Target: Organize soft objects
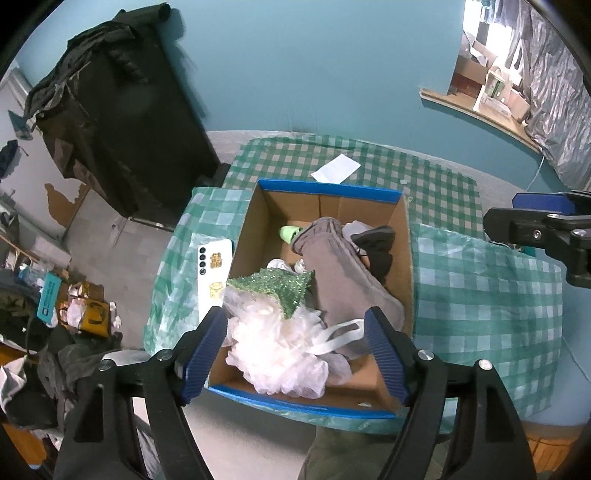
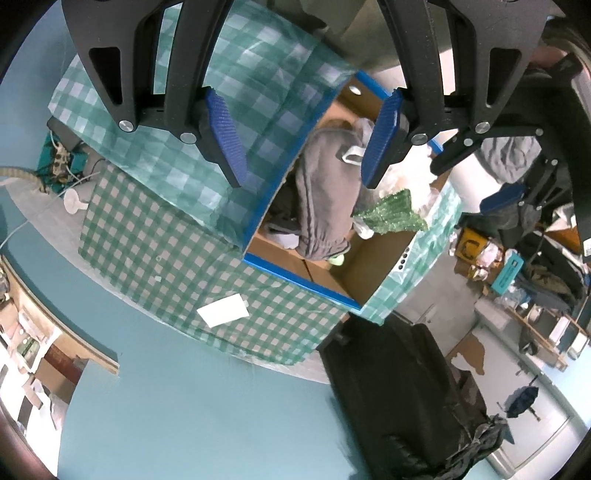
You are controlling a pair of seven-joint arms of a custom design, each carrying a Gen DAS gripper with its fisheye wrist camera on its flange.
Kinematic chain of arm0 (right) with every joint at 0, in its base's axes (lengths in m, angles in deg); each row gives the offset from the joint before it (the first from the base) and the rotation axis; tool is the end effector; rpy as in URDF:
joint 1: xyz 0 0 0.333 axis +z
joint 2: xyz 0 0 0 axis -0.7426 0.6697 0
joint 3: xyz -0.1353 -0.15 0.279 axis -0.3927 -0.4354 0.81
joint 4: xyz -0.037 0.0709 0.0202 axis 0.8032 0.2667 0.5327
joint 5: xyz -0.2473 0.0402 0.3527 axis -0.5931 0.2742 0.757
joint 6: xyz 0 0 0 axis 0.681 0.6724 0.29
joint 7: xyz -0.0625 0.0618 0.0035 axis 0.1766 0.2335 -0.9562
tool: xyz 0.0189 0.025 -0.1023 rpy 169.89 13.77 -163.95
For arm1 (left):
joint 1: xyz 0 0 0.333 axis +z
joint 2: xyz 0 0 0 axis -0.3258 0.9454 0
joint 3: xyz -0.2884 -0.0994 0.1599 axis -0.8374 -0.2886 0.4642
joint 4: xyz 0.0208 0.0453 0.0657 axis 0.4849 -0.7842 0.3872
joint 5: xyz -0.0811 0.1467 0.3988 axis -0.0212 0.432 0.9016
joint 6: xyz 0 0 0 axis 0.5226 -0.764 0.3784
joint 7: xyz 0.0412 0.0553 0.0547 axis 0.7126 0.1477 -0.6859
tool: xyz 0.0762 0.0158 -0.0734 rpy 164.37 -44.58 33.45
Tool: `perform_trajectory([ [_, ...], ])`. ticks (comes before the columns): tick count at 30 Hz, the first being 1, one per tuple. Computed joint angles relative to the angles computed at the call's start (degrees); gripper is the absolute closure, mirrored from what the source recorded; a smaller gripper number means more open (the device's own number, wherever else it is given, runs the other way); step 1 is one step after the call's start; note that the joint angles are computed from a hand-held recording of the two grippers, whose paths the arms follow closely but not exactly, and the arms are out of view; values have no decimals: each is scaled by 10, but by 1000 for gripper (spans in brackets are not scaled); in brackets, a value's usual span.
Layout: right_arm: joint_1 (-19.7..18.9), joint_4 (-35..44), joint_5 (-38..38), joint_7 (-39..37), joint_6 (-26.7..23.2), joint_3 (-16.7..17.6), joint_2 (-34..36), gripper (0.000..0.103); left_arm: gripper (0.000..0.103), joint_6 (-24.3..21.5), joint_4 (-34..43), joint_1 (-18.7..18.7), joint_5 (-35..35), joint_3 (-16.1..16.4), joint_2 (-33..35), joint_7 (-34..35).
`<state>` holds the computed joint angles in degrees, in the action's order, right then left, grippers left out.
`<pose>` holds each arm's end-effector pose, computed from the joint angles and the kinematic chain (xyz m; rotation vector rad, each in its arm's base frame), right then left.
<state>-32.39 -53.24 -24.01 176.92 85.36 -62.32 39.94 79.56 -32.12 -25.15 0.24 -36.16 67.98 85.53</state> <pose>0.6289 0.2127 0.6132 -1.7815 2.0442 -0.1455 0.6428 -0.1837 0.5446 -1.4135 2.4075 -0.4389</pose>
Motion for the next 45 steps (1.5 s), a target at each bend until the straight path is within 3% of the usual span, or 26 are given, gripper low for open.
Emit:
perform_trajectory([
  [21, -18, -85, -16, 18, 20, 8, -94, 29, 8, 13, -52, -24, -45, 0, -72, 4],
  [45, -28, -110, -29, 55, 19, 15, -115, 29, 8, -7, -41, -26, -27, 0, -65, -3],
])
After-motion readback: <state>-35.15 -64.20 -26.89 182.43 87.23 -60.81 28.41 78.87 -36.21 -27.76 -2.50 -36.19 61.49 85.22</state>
